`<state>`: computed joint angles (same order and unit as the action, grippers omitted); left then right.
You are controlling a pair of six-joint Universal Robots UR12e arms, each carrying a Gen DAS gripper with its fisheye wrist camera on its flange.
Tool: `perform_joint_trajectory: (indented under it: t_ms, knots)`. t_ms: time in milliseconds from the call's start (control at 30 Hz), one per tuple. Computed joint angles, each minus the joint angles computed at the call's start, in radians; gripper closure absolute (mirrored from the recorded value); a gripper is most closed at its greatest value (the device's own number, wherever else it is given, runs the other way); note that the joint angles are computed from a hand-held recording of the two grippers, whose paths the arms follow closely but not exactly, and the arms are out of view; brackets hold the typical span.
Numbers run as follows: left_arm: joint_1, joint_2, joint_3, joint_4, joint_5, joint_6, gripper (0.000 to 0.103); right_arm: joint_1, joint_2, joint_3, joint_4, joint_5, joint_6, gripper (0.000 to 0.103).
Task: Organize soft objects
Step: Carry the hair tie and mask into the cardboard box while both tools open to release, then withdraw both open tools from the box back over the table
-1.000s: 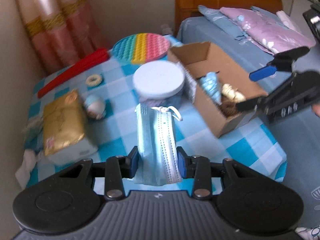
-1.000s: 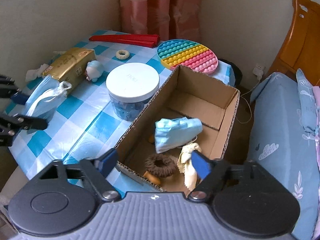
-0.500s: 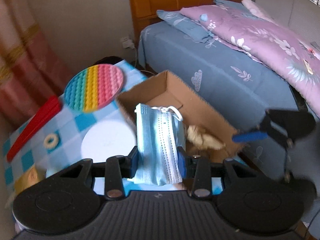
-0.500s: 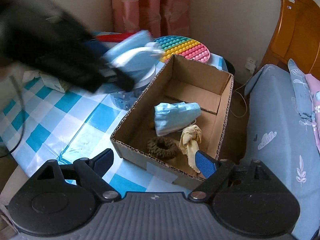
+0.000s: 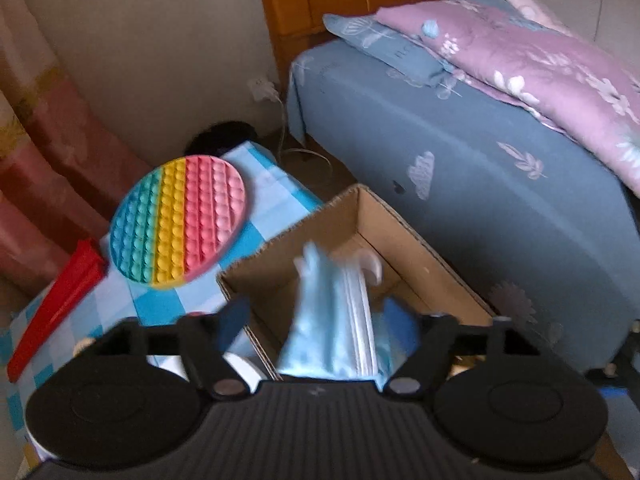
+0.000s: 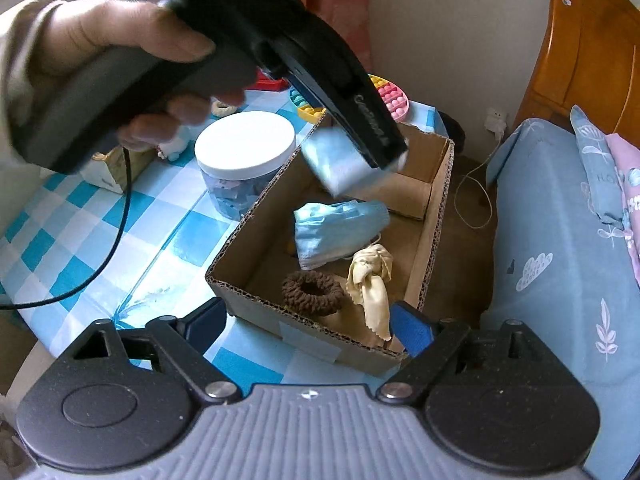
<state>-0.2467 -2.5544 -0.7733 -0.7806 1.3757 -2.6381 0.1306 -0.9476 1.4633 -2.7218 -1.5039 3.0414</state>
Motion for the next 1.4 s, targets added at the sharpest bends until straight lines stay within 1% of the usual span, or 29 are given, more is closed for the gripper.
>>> perform_joint_trajectory:
  t_ms: [100,200,333,433,533,633,700,733,900,967,1067,1100,1167,1233,1400]
  knots:
    - [0.001,0.002,-0.001,-0.017,0.002,-0.001,0.02,-0.003,0.0,0.003,-0.003,0.018,0.013,0.005]
    - [0.004,0.015,-0.016,-0.044,0.0,0.017,0.017,-0.002,-0.001,0.002,0.005,0.017,0.01,0.005]
    - [0.007,0.039,-0.053,-0.042,0.011,0.024,0.015,0.003,-0.006,0.005,0.007,0.013,0.007,0.003]
    - [0.01,0.063,-0.091,-0.024,0.019,0.029,0.015,0.006,-0.01,0.008,-0.001,0.007,0.009,0.001]
    - [0.015,0.094,-0.14,0.005,0.025,0.037,0.014,0.008,-0.014,0.008,0.0,0.004,0.023,0.001]
    - [0.026,0.133,-0.203,0.035,0.011,0.032,0.014,0.015,-0.018,0.008,0.001,-0.01,0.033,0.001]
    - [0.037,0.161,-0.252,0.061,-0.006,0.024,0.011,0.02,-0.02,0.007,0.009,-0.021,0.045,0.001]
    - [0.042,0.177,-0.28,0.079,-0.009,0.015,0.01,0.024,-0.021,0.006,0.014,-0.027,0.051,0.001]
    - [0.064,0.26,-0.456,0.242,0.004,-0.041,0.007,0.041,-0.028,0.016,0.006,-0.051,0.067,0.0]
    - [0.075,0.285,-0.51,0.285,-0.003,-0.062,0.006,0.047,-0.028,0.02,-0.005,-0.057,0.073,0.0]
    - [0.089,0.315,-0.581,0.358,0.009,-0.121,0.006,0.06,-0.027,0.02,-0.013,-0.073,0.076,0.0]
    - [0.092,0.321,-0.597,0.381,0.02,-0.139,0.006,0.064,-0.026,0.019,-0.018,-0.083,0.076,0.0]
    - [0.1,0.331,-0.634,0.453,0.048,-0.171,0.006,0.074,-0.023,0.018,-0.034,-0.102,0.078,0.0]
    - [0.107,0.34,-0.664,0.506,0.078,-0.212,0.003,0.081,-0.019,0.017,-0.052,-0.105,0.083,0.0]
    - [0.13,0.352,-0.713,0.573,0.148,-0.311,0.003,0.1,-0.007,0.016,-0.099,-0.095,0.072,0.0]
